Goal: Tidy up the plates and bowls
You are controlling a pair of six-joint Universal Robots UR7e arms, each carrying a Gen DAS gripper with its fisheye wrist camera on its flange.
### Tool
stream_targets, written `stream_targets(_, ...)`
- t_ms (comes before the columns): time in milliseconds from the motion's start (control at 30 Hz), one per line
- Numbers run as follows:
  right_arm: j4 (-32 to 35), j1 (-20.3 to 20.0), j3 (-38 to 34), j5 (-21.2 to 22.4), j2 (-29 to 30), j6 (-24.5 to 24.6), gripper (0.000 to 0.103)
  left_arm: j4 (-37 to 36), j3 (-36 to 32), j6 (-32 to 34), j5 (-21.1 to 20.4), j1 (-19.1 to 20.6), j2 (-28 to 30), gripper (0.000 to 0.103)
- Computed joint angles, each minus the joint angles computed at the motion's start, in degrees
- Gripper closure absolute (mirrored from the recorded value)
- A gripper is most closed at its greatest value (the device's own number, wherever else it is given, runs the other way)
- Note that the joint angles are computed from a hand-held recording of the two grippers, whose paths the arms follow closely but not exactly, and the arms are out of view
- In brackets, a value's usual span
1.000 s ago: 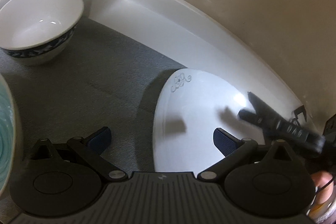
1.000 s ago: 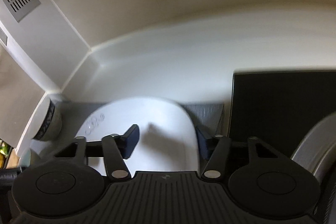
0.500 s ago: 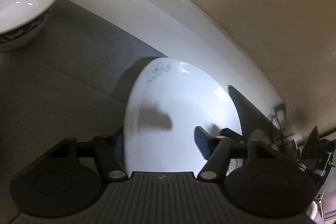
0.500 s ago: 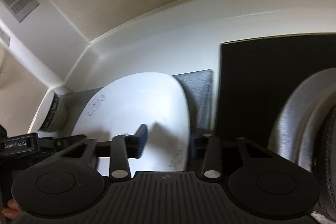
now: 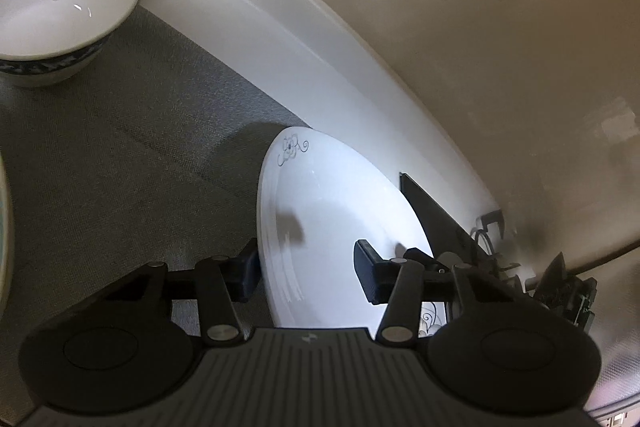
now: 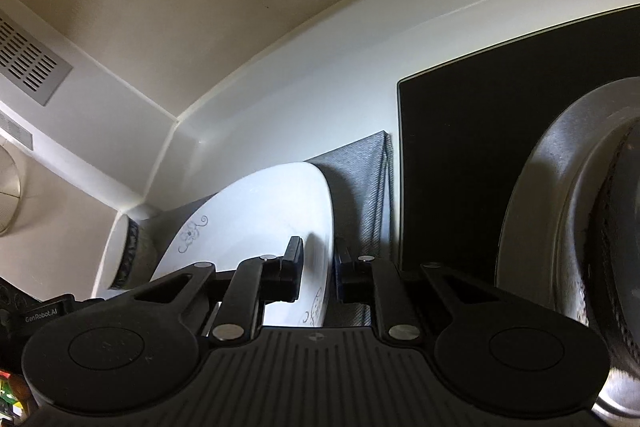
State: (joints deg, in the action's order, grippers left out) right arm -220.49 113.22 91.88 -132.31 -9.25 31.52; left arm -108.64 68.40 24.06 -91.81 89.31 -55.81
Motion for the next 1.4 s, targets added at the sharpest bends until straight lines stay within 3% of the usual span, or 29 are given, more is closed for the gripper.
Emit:
stream_targets(233,0.93,2.54,-0.24,-1.72,-0.14,1.35,0.086,1.62,1.02,1.21,0.07,0.15,-2.55,0.049)
stream_targets(533,3.8,8.52,-1.29,-7.3,0.68,5.05,0.086,6.8,2.34,5.34,0.48,0.29,-7.68,0.049)
stream_targets(833,10.04,15.36,-2.55,-13.38,3.43,15.45,0.086,13.92,2.78,10.65,3.06,2.12,-11.93,0.049)
stream_targets(1100,17.42,18.77,-2.58,-15.74,5.71,27.22,0.086,16.49,4.51,15.29,6.06,3.73,-14.25,0.049)
stream_targets(1400,20.55,19.61,-3.17,-17.67,7.45,30.72,0.087,13.64,9.46,19.06,8.87,3.57,-16.5,0.051)
